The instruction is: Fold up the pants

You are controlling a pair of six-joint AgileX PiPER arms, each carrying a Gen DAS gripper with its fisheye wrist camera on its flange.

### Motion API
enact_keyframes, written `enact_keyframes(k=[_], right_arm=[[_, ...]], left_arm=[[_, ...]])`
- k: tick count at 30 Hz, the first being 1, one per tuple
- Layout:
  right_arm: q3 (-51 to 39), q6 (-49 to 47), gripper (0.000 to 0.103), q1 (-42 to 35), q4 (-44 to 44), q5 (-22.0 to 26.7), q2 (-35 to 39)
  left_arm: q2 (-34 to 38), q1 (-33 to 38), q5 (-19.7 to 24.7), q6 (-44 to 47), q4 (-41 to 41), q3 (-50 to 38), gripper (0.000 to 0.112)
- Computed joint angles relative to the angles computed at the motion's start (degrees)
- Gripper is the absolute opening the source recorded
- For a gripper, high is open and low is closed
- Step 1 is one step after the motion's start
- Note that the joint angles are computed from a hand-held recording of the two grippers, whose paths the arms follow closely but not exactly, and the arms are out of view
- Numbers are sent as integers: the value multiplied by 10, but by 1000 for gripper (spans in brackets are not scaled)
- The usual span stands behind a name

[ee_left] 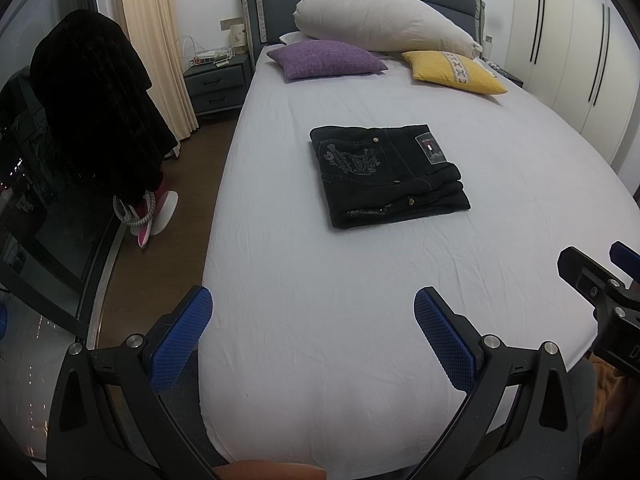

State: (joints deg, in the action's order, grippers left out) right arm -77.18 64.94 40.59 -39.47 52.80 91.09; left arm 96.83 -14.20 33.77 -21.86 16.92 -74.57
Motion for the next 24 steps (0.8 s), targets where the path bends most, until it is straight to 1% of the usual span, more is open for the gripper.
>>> enact_keyframes(k=[24], right_arm=[[3,2,103,3,3,1,-1]], left_arm=[[-1,-1,0,0,-1,4,103]])
